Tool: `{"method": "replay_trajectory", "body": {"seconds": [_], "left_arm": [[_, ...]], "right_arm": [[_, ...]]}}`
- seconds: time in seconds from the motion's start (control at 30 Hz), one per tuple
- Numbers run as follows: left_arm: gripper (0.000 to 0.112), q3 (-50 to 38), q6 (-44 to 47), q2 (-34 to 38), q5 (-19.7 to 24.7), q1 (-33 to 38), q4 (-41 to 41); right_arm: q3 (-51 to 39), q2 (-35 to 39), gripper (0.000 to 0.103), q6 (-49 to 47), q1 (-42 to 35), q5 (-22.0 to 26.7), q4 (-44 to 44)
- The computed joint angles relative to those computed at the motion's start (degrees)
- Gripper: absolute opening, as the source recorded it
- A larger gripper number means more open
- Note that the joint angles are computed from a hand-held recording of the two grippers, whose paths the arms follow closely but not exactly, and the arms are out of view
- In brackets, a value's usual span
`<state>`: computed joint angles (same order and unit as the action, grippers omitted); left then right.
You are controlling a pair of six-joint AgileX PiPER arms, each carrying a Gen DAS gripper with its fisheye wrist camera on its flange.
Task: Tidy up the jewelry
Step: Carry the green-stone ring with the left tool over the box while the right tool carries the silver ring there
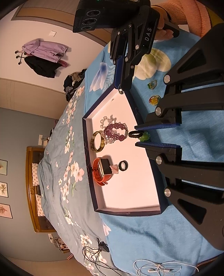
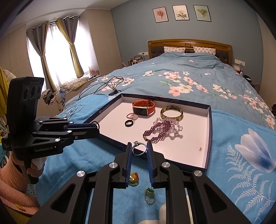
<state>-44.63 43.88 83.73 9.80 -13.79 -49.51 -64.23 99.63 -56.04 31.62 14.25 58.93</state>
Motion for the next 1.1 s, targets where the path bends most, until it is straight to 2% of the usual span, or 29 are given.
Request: {"method": "replay_trajectory", "body": {"seconds": [0.7,1.1], "left_arm": [[0.014,-3.28,-10.59,2.12,-0.15,0.32,11.07],[0.014,-5.42,-11.81,4.32,-0.26,0.89,12.67]], "right_arm": [[-4.17,2.25,0.015,5.32,-0.27,0.82,-5.96],[-6.86,3.75,0.015,8.37,-0.51,1.88,-9.16]]}}
